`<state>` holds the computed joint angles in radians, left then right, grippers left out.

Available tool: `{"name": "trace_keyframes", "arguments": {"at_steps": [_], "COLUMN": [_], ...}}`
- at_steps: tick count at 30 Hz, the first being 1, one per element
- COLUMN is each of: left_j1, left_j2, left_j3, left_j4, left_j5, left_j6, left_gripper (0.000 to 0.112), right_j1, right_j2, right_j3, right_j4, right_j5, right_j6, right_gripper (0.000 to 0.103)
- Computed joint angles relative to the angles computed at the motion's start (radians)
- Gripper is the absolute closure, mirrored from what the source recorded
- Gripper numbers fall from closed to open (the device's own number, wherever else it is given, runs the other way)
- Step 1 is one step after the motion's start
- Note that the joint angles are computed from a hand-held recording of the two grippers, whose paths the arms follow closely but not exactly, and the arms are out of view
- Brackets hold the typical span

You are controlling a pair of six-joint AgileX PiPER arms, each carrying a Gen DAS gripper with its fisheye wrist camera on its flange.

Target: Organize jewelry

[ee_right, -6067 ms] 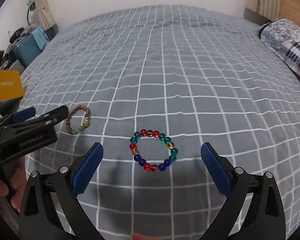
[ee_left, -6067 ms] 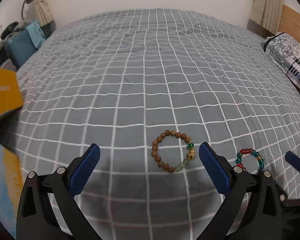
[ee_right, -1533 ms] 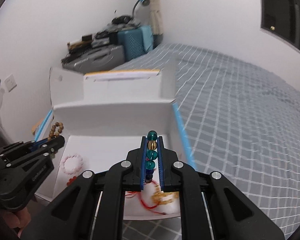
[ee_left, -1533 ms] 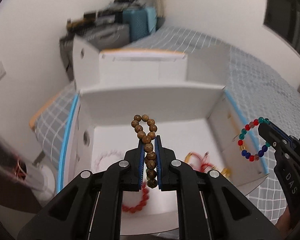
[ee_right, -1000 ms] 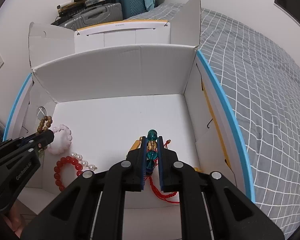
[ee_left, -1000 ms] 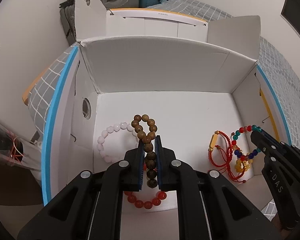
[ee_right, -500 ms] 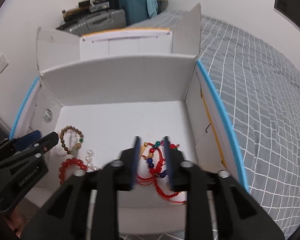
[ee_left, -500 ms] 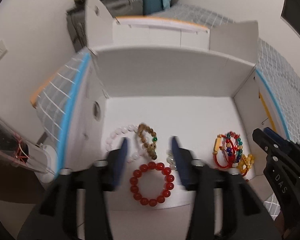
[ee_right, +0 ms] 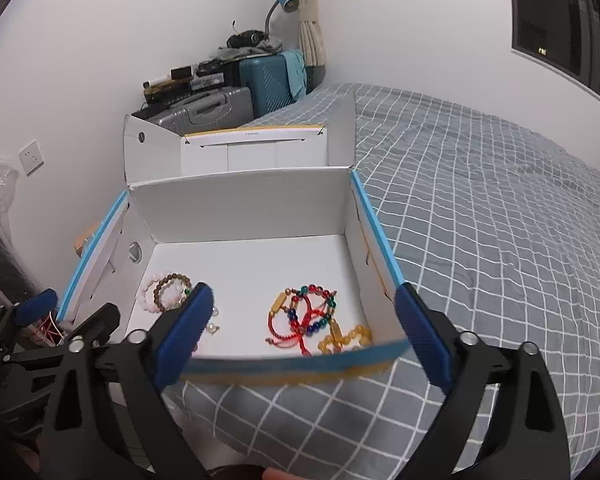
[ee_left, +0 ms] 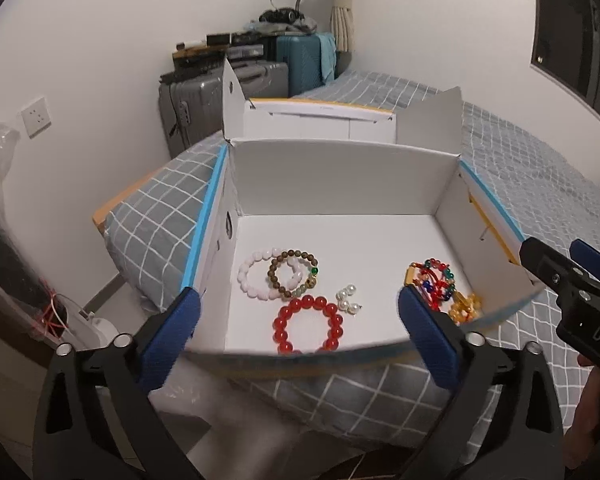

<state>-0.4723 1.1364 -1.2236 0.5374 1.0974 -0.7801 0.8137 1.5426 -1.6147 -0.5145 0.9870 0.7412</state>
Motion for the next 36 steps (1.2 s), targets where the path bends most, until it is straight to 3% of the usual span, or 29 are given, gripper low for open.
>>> {"name": "trace_keyframes", "arguments": {"at_steps": [11,36], "left_j1": [-0.210,-0.212], "left_j2": [-0.117,-0.078], "left_j3": [0.130,0.130], "left_j4": [0.122,0.125], "left_j5": [0.079,0.089], "left_j6": [-0.191,-0.186], "left_gripper": [0.015,0.015], "right_j1": [0.109,0.113], "right_j2": [-0.138,-0.148], "right_j3": [0.221,0.264], "right_j4": [-0.150,-0.154], "right_j5": [0.009,-0.004], "right_j6": [0.171,0.195], "right_gripper": [0.008,0.008]}}
